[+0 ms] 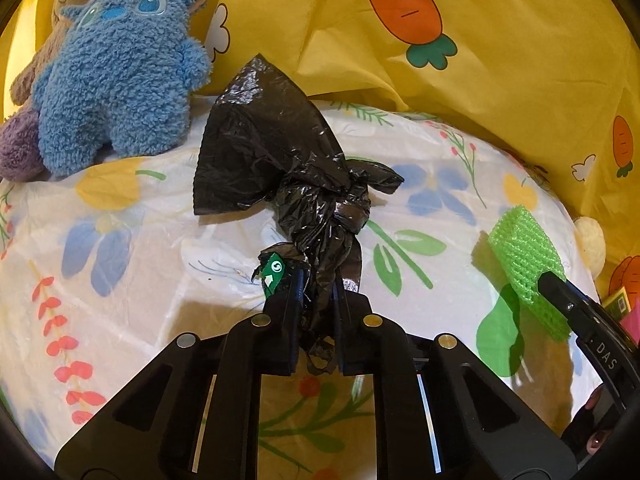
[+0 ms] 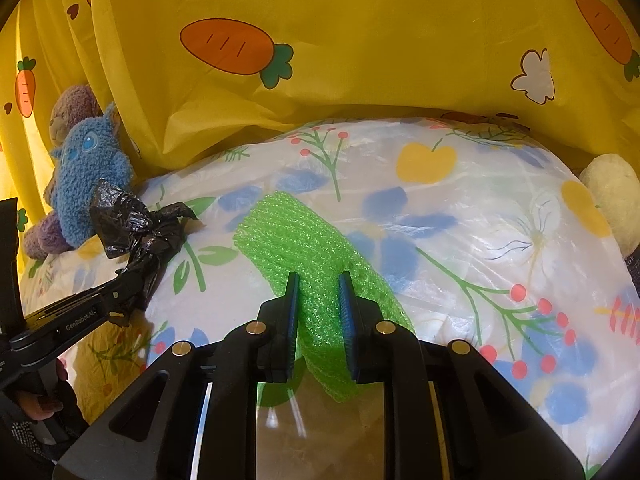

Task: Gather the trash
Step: 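Lift and carry the black bag and green sleeve over the pink bucket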

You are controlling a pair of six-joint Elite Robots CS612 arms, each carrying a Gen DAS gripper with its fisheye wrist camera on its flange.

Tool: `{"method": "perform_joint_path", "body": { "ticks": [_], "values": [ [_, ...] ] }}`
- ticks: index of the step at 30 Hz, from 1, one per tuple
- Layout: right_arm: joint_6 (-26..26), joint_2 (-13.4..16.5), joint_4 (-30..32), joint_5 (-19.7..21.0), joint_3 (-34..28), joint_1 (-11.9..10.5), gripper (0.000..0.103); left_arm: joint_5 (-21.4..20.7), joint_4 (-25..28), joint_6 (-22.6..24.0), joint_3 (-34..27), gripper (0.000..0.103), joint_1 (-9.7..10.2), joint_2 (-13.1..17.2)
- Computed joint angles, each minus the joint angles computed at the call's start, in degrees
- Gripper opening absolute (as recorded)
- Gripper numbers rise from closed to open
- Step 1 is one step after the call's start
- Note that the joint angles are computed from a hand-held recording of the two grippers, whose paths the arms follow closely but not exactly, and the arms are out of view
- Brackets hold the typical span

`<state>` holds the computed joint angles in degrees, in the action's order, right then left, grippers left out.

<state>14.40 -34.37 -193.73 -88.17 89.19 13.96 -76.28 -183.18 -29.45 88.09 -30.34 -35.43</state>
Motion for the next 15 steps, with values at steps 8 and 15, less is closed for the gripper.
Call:
{"method": "perform_joint_path", "body": {
  "ticks": [8, 15],
  "values": [
    [-0.2, 0.0, -1.1, -0.8, 0.2, 0.2, 0.020, 2.0, -6.0, 2.0, 3.1, 0.006, -0.77, -1.1],
    [-0.2, -1.3, -5.3, -1.7, 2.1, 0.6, 0.020, 6.9, -12.4, 4.7, 7.4, 0.006, -2.68, -3.7]
  ]
}}
